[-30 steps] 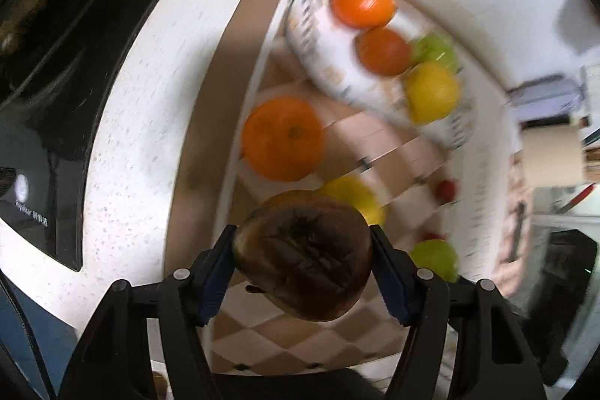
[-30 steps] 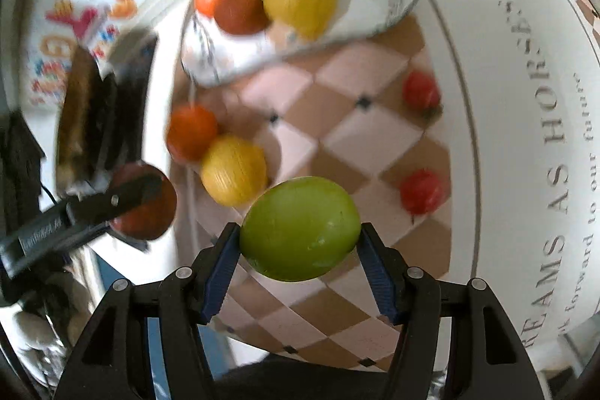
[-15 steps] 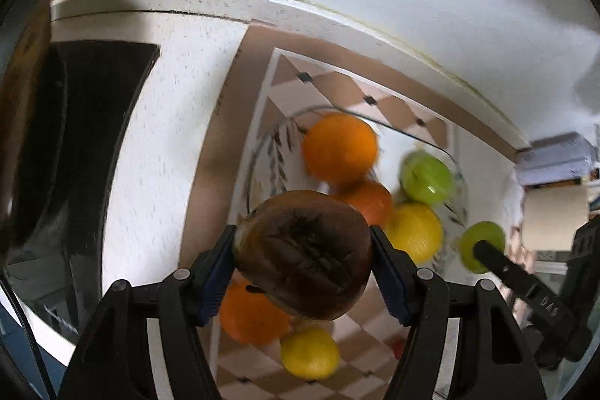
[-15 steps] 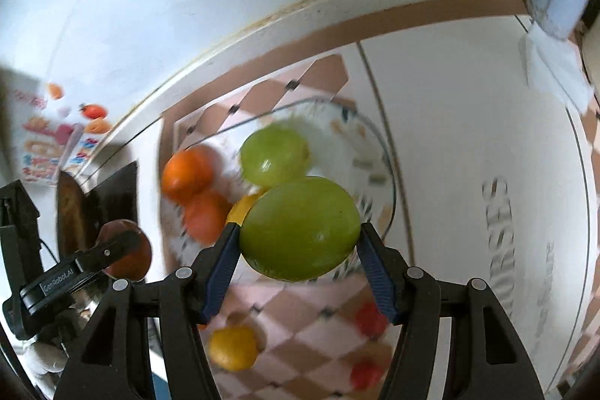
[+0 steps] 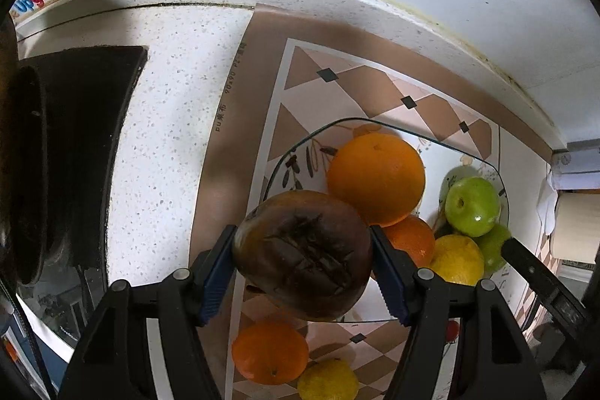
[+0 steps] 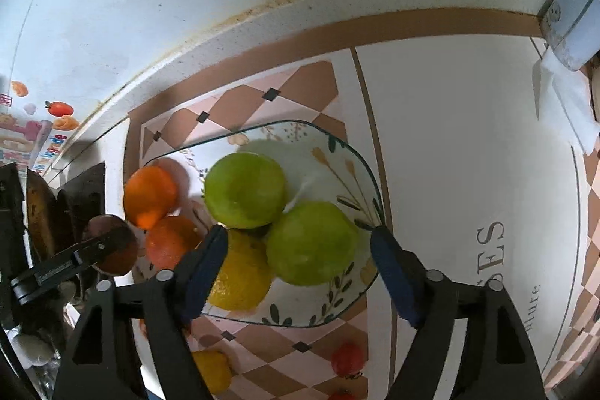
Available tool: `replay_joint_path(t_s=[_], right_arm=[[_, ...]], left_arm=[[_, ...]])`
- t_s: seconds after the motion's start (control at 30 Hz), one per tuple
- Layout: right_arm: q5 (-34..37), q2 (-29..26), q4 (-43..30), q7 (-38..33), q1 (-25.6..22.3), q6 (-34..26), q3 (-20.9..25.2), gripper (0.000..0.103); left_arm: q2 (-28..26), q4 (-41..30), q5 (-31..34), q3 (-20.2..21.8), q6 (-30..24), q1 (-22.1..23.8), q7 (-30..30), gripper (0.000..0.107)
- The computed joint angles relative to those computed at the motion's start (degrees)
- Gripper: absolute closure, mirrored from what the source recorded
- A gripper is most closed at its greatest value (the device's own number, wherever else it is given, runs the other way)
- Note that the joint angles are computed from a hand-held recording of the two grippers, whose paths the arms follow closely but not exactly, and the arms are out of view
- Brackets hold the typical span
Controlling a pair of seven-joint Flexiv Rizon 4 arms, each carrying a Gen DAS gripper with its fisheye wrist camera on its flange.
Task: Organize fruits
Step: 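Place the persimmon and green apple on the floral plate and release both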
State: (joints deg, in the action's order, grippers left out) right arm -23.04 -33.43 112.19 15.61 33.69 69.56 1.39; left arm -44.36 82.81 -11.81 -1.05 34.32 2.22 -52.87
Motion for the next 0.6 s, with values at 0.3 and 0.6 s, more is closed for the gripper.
replay_joint_path(t_s=[0.3, 0.6], right_arm=[[-1.4, 2.8, -4.28, -2.31, 0.8, -14.55, 3.03, 0.009], [-4.13, 4.17, -7.31, -0.04, 3.99, -24.53, 5.62, 0.009]], left_arm=[[1.6, 1.26, -0.78, -0.47, 2.42, 0.47, 0.83, 0.014], [10.52, 16.2, -1.98, -1.23, 18.25, 2.19, 8.83, 0.014]])
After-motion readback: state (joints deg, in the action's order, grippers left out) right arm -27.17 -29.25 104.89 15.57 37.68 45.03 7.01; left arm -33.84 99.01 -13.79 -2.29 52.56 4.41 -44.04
